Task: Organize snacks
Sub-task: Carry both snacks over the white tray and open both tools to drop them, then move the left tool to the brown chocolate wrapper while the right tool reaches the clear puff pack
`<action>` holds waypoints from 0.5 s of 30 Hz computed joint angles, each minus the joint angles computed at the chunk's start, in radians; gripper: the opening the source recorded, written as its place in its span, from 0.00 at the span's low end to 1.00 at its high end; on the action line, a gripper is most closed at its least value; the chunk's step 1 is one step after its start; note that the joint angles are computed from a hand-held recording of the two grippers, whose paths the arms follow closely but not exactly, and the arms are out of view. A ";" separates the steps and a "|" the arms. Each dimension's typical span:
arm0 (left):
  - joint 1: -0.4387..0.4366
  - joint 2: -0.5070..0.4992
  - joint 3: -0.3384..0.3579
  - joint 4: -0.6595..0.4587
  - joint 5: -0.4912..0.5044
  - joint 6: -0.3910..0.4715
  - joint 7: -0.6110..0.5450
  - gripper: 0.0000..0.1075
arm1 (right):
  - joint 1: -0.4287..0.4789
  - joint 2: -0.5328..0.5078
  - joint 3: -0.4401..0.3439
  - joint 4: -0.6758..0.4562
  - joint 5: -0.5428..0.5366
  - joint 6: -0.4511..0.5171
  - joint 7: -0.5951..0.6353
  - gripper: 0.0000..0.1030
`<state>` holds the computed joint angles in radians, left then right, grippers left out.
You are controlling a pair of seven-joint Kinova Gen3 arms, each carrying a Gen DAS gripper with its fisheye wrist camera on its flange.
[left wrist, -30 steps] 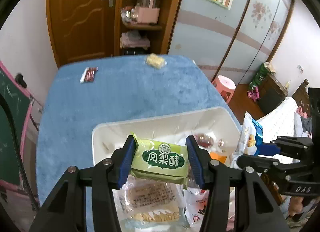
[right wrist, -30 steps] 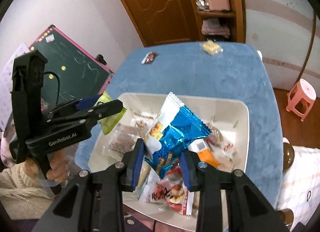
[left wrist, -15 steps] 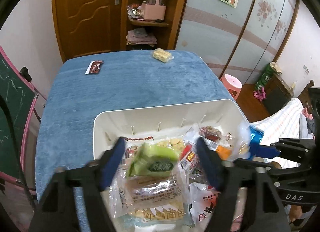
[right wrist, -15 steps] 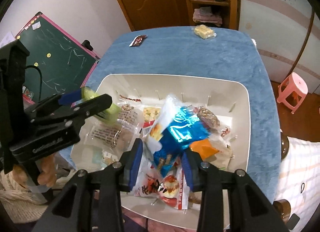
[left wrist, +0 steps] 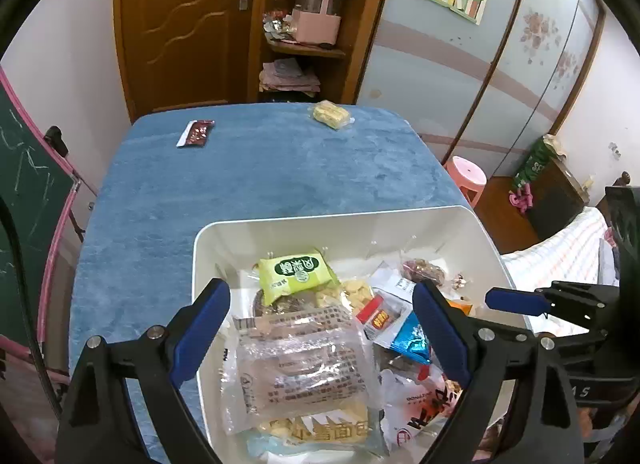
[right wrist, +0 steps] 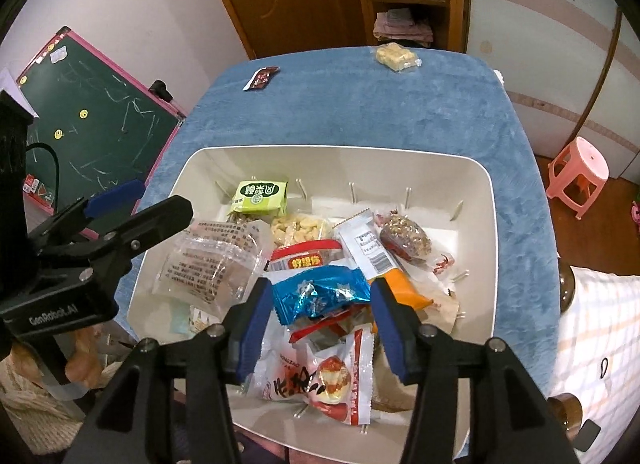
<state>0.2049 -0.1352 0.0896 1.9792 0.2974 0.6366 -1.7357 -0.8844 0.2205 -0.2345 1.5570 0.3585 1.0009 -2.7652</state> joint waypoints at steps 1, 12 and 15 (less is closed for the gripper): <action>-0.002 -0.003 0.004 0.000 -0.011 -0.006 0.006 0.86 | 0.002 -0.001 0.001 0.000 0.001 -0.001 0.001 0.50; -0.020 0.000 0.014 -0.057 -0.104 0.008 0.069 0.86 | 0.016 -0.019 0.009 -0.010 0.039 -0.021 -0.002 0.50; -0.031 0.000 0.019 -0.088 -0.148 0.004 0.091 0.86 | 0.015 -0.016 0.012 -0.034 0.069 0.008 0.005 0.50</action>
